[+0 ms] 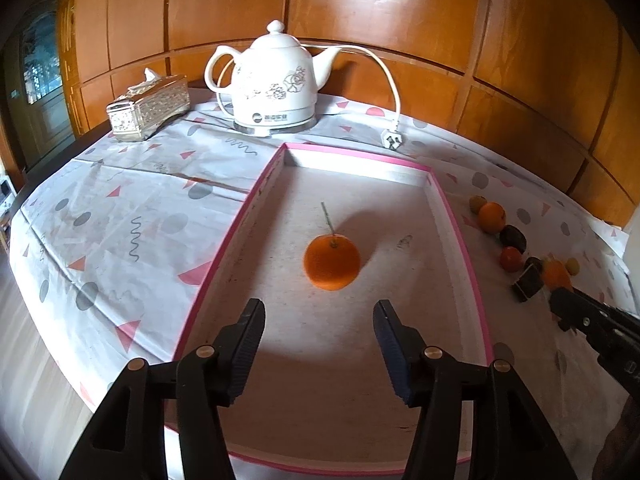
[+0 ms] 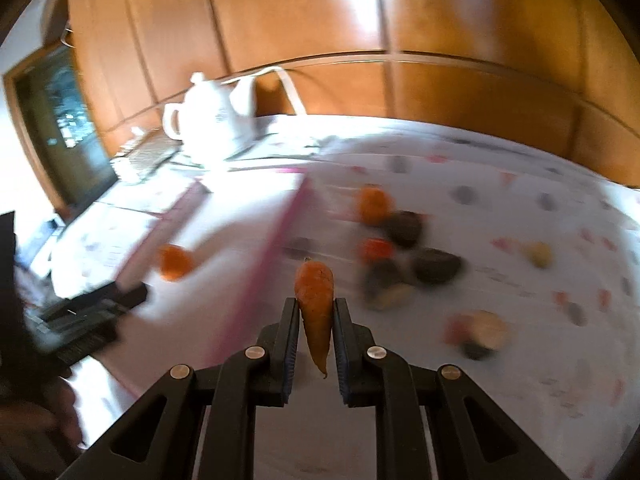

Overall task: Organize fruits
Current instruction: 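Carry the carrot into the tray and open the right tool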

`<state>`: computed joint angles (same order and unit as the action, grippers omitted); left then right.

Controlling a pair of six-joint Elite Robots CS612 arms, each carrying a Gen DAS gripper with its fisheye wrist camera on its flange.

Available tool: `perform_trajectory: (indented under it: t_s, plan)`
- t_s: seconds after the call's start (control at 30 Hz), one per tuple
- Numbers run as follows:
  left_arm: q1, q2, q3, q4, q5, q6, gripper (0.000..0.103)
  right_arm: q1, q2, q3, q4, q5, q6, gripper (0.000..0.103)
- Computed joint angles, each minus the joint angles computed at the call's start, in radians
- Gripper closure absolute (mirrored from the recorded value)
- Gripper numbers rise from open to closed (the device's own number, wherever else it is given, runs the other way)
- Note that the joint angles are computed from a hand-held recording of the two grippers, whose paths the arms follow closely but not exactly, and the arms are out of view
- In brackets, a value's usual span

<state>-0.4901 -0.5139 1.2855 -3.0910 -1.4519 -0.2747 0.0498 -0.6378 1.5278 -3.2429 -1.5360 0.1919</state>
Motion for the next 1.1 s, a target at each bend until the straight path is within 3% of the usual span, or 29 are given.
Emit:
perform_trajectory:
  t_s: [0.23, 0.3, 0.43, 0.53, 0.87, 1.1]
  plan:
    - [0.008, 0.000, 0.001, 0.003, 0.017, -0.021, 0.046, 0.023, 0.050, -0.122, 0.098, 0.140, 0.023, 0.087]
    - [0.009, 0.000, 0.001, 0.003, 0.021, -0.022, 0.046, 0.030, 0.062, -0.150, 0.125, 0.145, 0.018, 0.086]
    - [0.012, 0.001, -0.001, 0.007, 0.021, -0.027, 0.046, 0.034, 0.078, -0.180, 0.158, 0.154, 0.034, 0.070]
    - [0.013, 0.002, -0.004, 0.012, 0.015, -0.028, 0.046, 0.034, 0.071, -0.163, 0.141, 0.138, 0.032, 0.070]
    - [0.002, 0.002, -0.012, -0.008, -0.018, 0.014, 0.046, 0.029, 0.036, -0.074, 0.017, -0.083, 0.075, 0.070]
    - [-0.014, 0.000, -0.017, -0.010, -0.050, 0.067, 0.046, 0.009, 0.018, -0.018, -0.006, -0.182, 0.117, 0.070]
